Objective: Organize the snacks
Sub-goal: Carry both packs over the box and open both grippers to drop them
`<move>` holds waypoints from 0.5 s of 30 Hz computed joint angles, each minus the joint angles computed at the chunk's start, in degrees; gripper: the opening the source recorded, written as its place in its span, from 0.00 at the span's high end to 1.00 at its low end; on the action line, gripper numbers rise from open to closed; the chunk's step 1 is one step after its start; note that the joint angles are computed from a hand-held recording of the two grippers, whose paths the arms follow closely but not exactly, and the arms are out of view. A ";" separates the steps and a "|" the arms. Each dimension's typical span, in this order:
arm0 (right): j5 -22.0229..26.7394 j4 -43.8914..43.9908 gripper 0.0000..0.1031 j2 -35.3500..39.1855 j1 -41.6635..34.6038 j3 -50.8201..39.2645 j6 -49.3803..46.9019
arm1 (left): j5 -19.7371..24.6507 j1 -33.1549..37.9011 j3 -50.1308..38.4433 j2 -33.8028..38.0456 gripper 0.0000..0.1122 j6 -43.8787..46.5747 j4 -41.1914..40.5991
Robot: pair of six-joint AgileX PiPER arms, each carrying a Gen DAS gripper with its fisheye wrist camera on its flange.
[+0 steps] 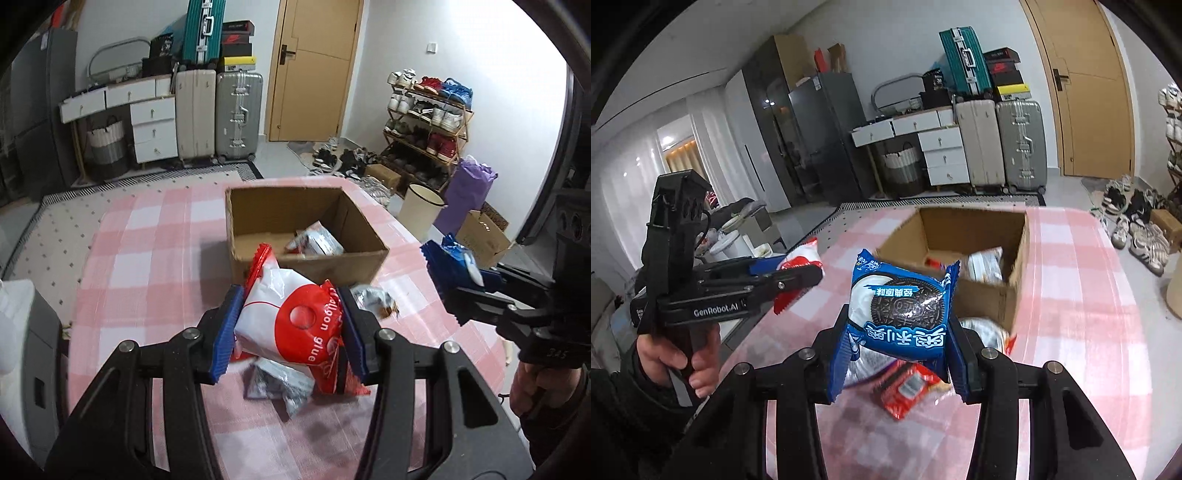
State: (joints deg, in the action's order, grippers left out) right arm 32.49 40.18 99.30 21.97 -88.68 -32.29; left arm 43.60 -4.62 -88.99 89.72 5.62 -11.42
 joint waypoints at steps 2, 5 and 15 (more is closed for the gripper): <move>1.40 -0.28 0.56 0.97 -0.09 -3.12 0.85 | 1.79 -0.05 -3.18 1.08 0.58 -0.08 -1.21; 2.99 -2.02 0.56 2.85 0.01 -8.37 2.91 | 3.54 -1.00 -7.70 2.61 0.58 -1.25 -0.39; 12.48 -8.35 0.56 14.01 -0.98 -33.18 11.90 | 17.09 -2.38 -36.50 16.79 0.58 -4.51 -0.43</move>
State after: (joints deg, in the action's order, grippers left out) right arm 44.97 31.83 113.31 20.99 -121.86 -20.39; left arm 60.69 -7.00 -125.48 106.51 1.11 -11.85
